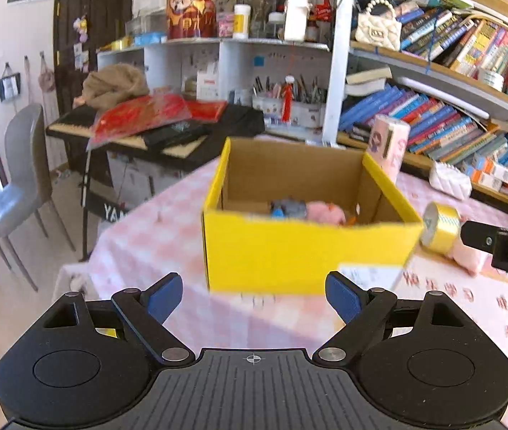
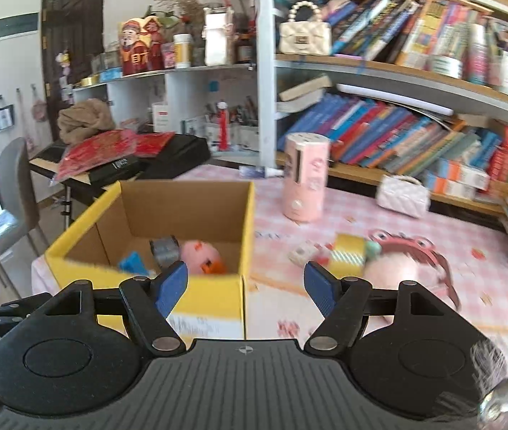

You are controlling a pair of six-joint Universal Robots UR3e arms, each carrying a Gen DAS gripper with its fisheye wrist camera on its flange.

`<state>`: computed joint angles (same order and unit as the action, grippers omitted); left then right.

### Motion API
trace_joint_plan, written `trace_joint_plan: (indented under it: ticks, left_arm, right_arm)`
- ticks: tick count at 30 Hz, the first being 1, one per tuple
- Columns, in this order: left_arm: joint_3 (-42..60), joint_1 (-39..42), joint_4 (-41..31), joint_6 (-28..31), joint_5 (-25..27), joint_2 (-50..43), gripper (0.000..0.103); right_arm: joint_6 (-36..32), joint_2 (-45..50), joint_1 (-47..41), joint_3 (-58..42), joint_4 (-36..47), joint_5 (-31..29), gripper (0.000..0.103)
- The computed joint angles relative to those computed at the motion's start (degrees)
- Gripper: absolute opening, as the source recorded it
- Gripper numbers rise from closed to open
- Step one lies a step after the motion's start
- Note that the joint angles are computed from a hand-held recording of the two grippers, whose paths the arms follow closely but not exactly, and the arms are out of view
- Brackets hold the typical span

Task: Organize objects
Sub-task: 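Withdraw both tools from the box toward the tape and pink pig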

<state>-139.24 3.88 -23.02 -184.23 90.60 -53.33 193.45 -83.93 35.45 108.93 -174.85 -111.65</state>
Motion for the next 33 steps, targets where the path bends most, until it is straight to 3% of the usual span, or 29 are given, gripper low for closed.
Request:
trace_joint_plan:
  ticks: [7, 16, 33]
  left_arm:
    - [-3.7, -1.2, -10.2, 1.1, -1.1, 12.3, 0.090]
    - [-5.2, -6.9, -14.2, 1.7, -1.3, 16.0, 0.092]
    - [0.2, -25.6, 1.3, -1.1, 3.4, -6.9, 0.093]
  right_arm:
    - [7.4, -3.5, 9.3, 7.4, 2.8, -12.3, 0.075]
    - [15.9, -9.2, 15.7, 13.2, 11.6, -17.6, 0.079]
    - [30.8, -23.7, 16.6, 21.3, 28.9, -23.4, 0.080]
